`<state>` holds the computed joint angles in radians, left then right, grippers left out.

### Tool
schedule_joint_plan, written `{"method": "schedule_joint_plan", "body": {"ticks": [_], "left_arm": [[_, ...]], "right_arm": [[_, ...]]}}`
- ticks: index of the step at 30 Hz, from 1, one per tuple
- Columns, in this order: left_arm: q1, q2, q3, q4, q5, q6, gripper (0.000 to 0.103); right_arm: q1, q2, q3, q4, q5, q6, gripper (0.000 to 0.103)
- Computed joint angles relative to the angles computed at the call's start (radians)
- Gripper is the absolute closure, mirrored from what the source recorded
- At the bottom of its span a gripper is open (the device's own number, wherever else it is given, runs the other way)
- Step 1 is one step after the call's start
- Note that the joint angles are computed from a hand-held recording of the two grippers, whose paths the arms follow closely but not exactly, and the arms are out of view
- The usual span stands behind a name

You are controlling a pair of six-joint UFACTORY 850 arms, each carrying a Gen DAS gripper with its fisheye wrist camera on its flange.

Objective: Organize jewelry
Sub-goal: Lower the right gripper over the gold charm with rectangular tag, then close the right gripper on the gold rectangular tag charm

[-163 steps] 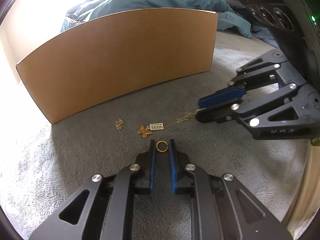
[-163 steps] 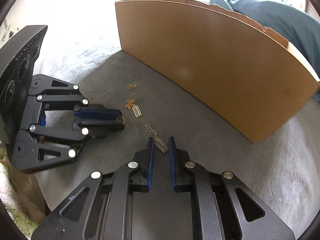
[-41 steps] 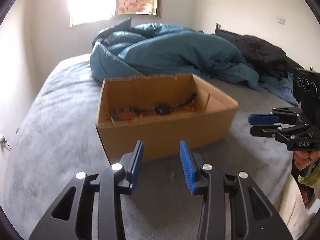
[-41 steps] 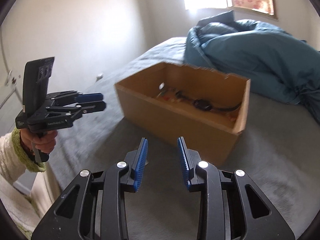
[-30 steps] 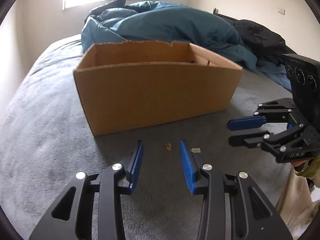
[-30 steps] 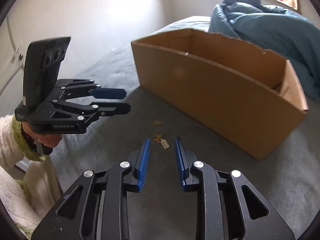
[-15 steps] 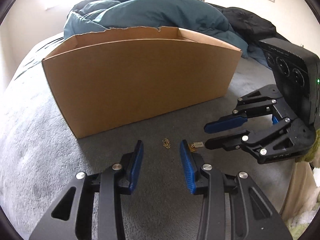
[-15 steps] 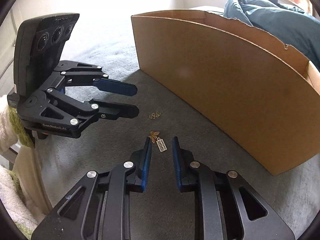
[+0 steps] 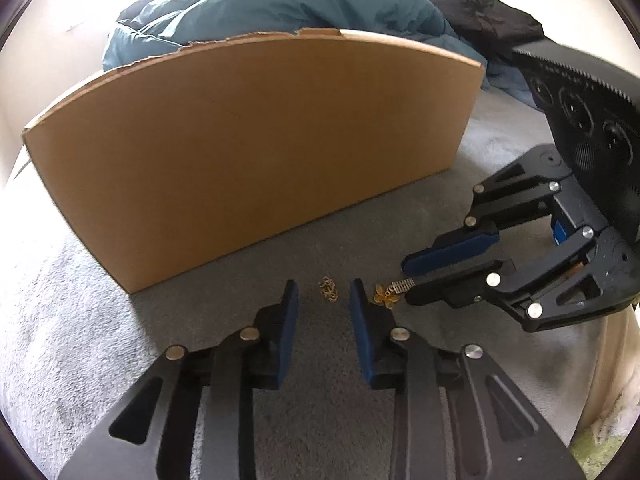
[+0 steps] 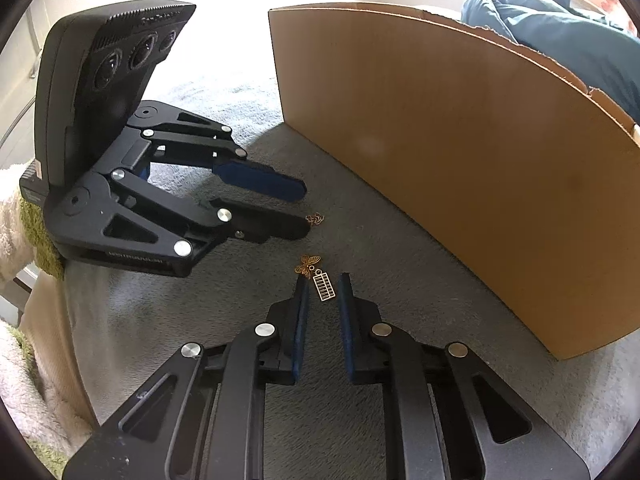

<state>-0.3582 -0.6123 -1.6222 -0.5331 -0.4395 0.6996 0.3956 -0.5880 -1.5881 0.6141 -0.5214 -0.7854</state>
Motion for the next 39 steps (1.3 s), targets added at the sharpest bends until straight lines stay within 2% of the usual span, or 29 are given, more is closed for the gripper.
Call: {"method": "schedule_joint_plan", "body": {"ticks": [16,30,39], "left_arm": [[-0.01,-0.063,-0.081,0.084,-0.029,-0.075,0.084],[-0.008,-0.025,-0.014,0.048,0.01,-0.034,0.097],[-0.005,-0.012,0.012,0.026,0.031,-0.007,0.1]], "right_arm": [[0.005,-0.048,-0.046,-0.02,-0.016,0.025,0.094],[0.015,-0.037,-0.029,-0.045,0.01,0.041,0.097],[0.007,-0.018,-0.012,-0.03,0.017,0.033,0.097]]}}
